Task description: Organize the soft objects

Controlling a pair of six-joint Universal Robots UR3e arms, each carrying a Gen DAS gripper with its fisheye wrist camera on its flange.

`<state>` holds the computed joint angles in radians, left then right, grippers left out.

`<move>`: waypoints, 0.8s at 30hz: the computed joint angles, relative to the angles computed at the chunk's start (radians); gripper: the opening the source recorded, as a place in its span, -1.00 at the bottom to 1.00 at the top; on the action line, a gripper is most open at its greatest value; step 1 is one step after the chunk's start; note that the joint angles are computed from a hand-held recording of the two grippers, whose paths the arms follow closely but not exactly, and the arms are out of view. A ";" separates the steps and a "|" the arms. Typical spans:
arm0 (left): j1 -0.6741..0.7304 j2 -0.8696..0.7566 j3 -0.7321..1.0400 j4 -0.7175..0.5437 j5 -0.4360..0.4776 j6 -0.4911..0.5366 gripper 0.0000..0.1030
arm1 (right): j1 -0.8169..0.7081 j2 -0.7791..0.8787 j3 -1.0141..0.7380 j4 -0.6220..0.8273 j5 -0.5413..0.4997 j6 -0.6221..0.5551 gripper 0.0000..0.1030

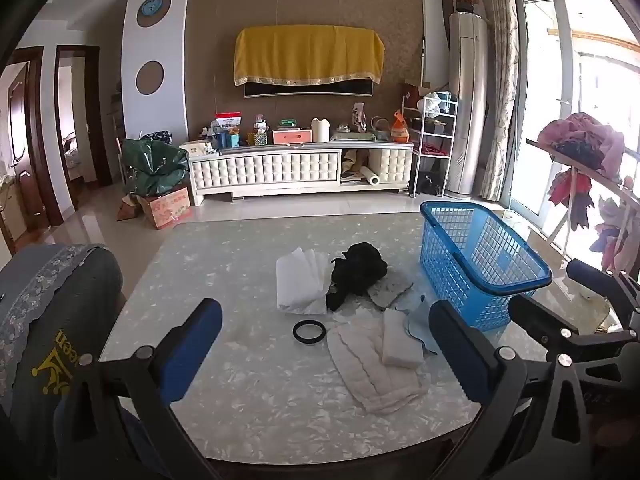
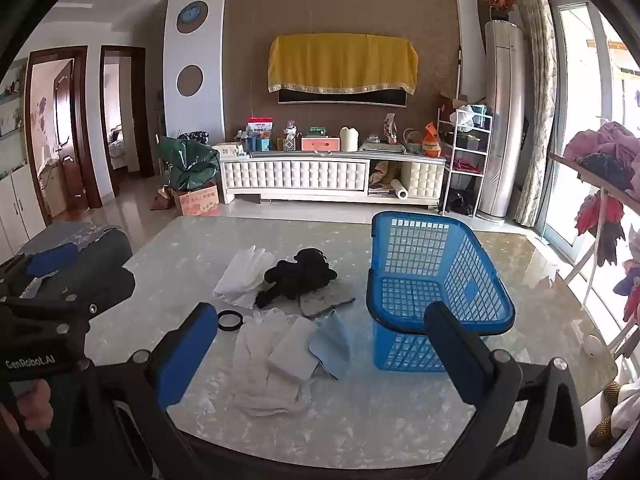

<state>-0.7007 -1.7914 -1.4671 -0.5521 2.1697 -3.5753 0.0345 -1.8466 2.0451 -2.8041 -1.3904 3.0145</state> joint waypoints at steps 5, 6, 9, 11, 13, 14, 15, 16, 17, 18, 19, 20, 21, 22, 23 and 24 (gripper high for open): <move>0.000 -0.005 0.008 -0.013 0.008 0.000 1.00 | 0.011 0.007 -0.004 -0.002 -0.013 0.004 1.00; 0.001 -0.005 0.009 -0.014 0.007 0.001 1.00 | 0.015 0.009 -0.006 -0.002 -0.017 0.005 1.00; -0.017 -0.024 0.022 -0.012 0.019 -0.005 1.00 | -0.008 -0.016 0.011 0.003 0.013 0.008 1.00; -0.016 -0.025 0.029 -0.015 0.017 -0.004 1.00 | -0.005 -0.013 0.009 0.001 0.008 0.010 1.00; -0.014 -0.024 0.026 -0.011 0.011 0.000 1.00 | -0.001 -0.011 0.007 0.004 0.004 0.011 1.00; -0.015 -0.026 0.028 -0.011 0.010 -0.001 1.00 | 0.001 -0.010 0.007 0.004 0.001 0.011 1.00; -0.016 -0.029 0.031 -0.011 0.011 -0.001 1.00 | -0.002 -0.033 0.009 0.023 0.004 0.009 1.00; -0.012 -0.020 0.015 -0.002 0.006 0.002 1.00 | -0.002 -0.033 0.011 0.022 0.005 0.008 1.00; -0.011 -0.010 0.002 0.003 0.002 0.004 1.00 | -0.002 -0.033 0.010 0.023 0.004 0.008 1.00; -0.011 -0.010 0.001 0.004 0.003 0.004 1.00 | -0.001 -0.031 0.012 0.019 0.004 0.009 1.00; -0.012 -0.010 0.000 0.007 0.002 0.005 1.00 | 0.003 -0.039 0.013 0.026 0.001 0.011 1.00; -0.012 -0.010 0.000 0.007 0.002 0.005 1.00 | 0.001 -0.049 0.015 0.034 0.002 0.011 1.00; -0.012 -0.011 -0.002 0.008 0.002 0.003 1.00 | 0.002 -0.039 0.013 0.026 0.000 0.011 1.00; -0.010 -0.008 -0.005 0.010 -0.001 0.005 1.00 | 0.001 -0.038 0.009 0.030 0.003 0.010 1.00; -0.008 -0.005 -0.010 0.014 -0.005 0.004 1.00 | 0.011 -0.023 0.009 0.015 -0.004 0.013 1.00; -0.008 -0.005 -0.010 0.013 -0.003 0.002 1.00 | 0.018 -0.018 0.013 0.004 -0.013 0.015 1.00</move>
